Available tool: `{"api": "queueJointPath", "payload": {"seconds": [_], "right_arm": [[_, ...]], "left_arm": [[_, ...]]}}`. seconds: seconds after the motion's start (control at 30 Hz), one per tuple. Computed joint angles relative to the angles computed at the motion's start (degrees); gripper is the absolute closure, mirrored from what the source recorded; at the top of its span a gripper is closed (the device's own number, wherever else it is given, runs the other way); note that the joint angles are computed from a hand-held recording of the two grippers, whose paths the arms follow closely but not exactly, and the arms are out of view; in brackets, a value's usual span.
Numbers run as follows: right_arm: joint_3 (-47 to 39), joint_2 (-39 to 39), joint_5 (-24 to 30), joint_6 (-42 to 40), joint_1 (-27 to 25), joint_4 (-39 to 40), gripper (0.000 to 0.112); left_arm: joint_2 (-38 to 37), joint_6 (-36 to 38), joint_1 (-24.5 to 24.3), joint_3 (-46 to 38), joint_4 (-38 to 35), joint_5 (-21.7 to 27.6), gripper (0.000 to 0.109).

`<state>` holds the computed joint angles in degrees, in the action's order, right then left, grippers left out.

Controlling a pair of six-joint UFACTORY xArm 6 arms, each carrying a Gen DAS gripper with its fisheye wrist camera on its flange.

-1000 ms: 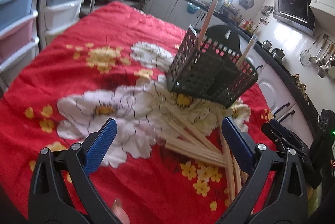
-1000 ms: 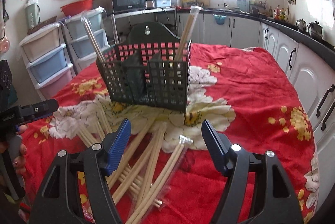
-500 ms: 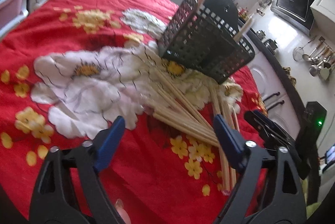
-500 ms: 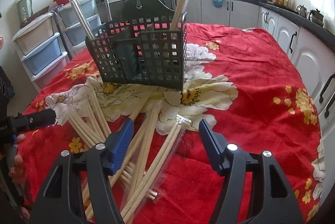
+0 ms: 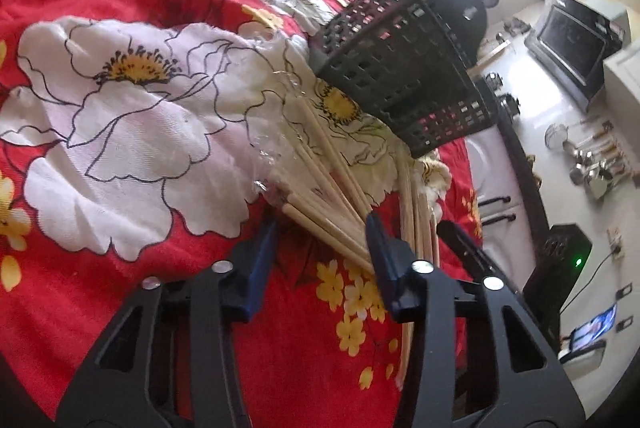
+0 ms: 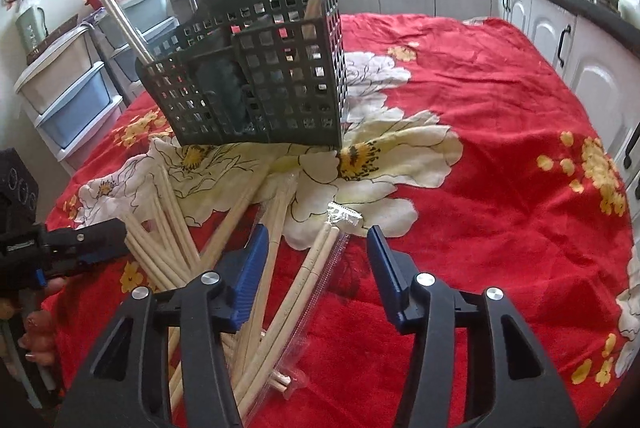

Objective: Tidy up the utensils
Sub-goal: 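Close the right tool on a chopstick while the left tool grasps another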

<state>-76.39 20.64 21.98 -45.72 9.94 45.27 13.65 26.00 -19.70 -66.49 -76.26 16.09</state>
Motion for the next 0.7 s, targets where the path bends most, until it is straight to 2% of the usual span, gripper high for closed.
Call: {"api": "queueJointPath", "payload": {"seconds": [0.17,0.33,0.43,0.53,0.7], "right_arm": [[-3.61,2.42,5.44,3.84,-1.08,-1.21,0.07],[-7.14,4.5,10.67,6.59,-2.33,-0.37,0.077],[-8.69,5.49,12.73,8.51,-2.96,-0.55,0.084],[-9.66,6.18,14.53,9.44,-3.68,0.33,0.087],[-10.06,6.61,14.86,10.93,-4.16,-0.44,0.098]], "left_arm": [[0.23,2.35,1.13,-0.08,-4.49,1.56,0.089],[0.09,5.2,2.01,0.05,-8.42,3.14,0.092],[-0.04,6.46,2.37,0.1,-9.96,3.84,0.094],[-0.55,7.97,2.6,0.55,-11.38,4.27,0.095],[-1.53,9.56,2.98,1.63,-12.61,4.75,0.097]]}}
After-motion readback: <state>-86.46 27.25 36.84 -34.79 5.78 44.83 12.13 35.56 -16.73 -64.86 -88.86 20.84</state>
